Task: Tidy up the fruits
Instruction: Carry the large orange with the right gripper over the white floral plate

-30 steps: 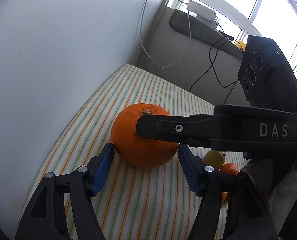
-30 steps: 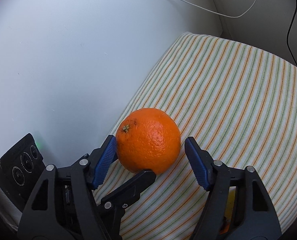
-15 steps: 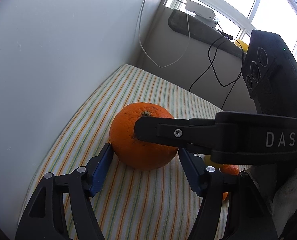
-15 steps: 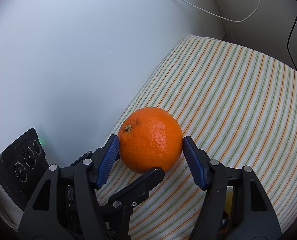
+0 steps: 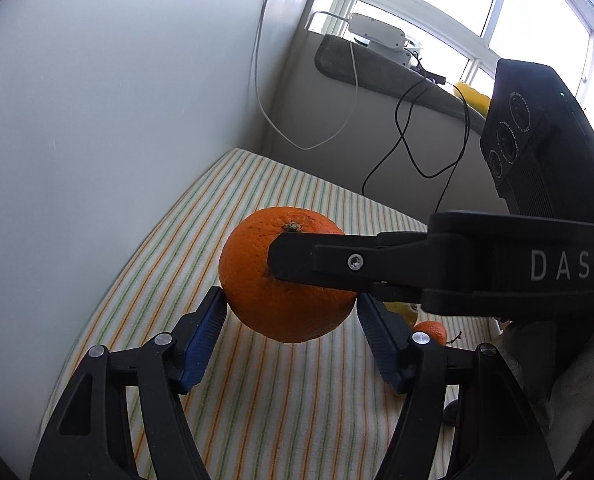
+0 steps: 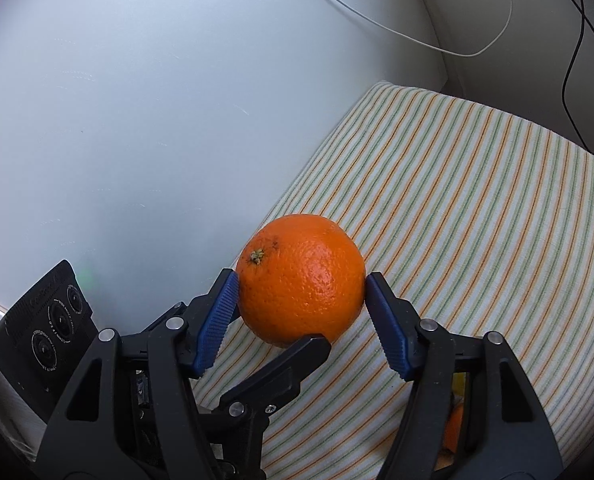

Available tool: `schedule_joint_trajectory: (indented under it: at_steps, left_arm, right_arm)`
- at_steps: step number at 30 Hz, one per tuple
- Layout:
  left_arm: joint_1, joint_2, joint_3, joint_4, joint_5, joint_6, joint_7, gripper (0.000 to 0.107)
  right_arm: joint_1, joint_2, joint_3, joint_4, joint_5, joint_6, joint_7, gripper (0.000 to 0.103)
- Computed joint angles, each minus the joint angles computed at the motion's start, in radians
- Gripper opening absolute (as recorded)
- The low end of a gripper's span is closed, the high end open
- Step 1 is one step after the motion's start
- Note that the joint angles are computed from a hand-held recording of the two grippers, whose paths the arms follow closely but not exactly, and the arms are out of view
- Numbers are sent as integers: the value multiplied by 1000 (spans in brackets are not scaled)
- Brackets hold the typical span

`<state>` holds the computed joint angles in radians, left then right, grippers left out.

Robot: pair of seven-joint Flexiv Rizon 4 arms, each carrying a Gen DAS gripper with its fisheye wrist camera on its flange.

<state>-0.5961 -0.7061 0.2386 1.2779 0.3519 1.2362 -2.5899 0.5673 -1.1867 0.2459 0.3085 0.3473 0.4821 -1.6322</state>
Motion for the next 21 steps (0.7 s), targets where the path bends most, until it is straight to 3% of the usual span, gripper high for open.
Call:
schedule_joint_trajectory:
  at_steps: [21]
  left_arm:
    - [-63, -15, -25, -125, 63, -64, 7, 67]
  right_arm:
    - [-134, 307, 78, 518, 17, 278, -87, 68]
